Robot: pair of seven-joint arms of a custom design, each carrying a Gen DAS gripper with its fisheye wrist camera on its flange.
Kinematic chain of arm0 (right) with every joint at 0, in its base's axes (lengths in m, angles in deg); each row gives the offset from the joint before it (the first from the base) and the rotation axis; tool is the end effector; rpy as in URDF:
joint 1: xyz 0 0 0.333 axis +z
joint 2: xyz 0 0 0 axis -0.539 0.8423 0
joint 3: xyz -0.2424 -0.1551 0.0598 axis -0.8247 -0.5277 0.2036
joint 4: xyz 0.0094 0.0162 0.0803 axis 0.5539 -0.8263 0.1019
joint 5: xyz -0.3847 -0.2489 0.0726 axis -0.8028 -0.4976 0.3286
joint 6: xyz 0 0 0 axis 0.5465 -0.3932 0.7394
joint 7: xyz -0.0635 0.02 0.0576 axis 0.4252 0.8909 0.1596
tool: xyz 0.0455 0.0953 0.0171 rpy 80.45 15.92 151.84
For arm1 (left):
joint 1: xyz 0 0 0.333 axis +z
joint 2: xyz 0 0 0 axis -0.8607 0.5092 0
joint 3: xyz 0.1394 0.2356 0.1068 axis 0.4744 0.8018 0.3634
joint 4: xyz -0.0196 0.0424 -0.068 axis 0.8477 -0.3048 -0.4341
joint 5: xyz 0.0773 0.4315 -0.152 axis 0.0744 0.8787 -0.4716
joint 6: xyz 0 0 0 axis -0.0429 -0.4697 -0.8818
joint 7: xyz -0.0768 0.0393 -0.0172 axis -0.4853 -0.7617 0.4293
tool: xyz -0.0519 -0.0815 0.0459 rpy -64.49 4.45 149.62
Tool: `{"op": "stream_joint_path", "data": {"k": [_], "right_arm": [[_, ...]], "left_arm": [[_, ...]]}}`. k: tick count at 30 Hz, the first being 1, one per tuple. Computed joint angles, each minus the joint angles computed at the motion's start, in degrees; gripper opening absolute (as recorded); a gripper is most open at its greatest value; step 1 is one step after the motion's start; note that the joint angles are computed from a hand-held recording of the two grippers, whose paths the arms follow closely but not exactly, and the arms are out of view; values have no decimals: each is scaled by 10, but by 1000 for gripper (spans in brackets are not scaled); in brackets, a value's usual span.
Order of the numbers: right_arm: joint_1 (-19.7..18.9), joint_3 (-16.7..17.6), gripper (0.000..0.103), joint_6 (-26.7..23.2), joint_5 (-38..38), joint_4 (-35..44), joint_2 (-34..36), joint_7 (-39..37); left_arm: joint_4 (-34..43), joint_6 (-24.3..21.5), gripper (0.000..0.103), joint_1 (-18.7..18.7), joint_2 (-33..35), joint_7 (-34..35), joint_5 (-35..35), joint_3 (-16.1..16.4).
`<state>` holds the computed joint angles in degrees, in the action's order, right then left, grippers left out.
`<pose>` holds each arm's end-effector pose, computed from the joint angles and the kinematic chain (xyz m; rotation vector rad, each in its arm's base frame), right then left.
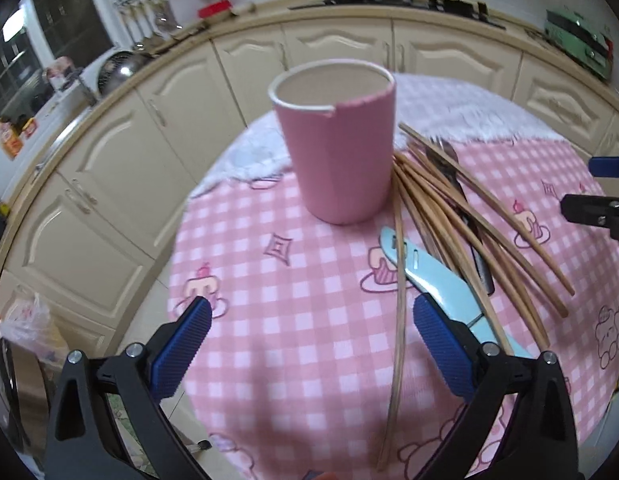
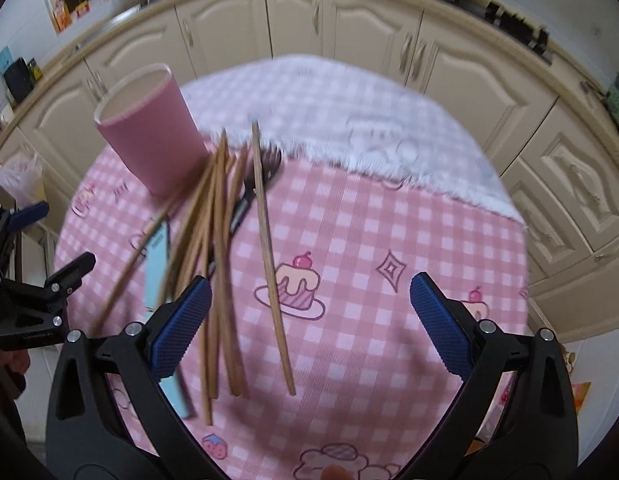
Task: Organize utensils
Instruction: 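Grasp one wooden chopstick with the left tool while the right tool grasps another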
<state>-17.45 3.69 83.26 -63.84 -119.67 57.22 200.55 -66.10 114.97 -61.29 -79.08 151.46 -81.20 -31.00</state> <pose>0.5049 0.2272 0.5186 -1.6077 2.2837 -0.5502 0.6098 -0.0565 0.4981 -0.9990 2.5217 -0.6140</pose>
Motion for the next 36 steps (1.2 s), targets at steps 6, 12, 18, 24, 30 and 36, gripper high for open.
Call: {"op": "stream_joint_path", "data": {"k": [6,12,18,24,30,36], "right_arm": [[0,-18,97,1,24,25,39,-49],[2,-33,85,-8,58,59,81,-103],[4,-39,77,-19,74,104,126,-146],[6,-49,33,-48,104,162,182,-183],[4,-54,7,-8,134,131,159,-192],[-3,-49,6,69,133,39,74,-143]], "left_arm": [[24,-24,98,-2,30,3,24,-11],[40,-45,90,1,51,6,51,-20],[81,-88,76,5,86,-9,70,-26],[143,-152,55,8,127,-4,71,-34],[142,-177,5,9,120,11,52,-42],[97,-159,5,12,86,32,20,-32]]}}
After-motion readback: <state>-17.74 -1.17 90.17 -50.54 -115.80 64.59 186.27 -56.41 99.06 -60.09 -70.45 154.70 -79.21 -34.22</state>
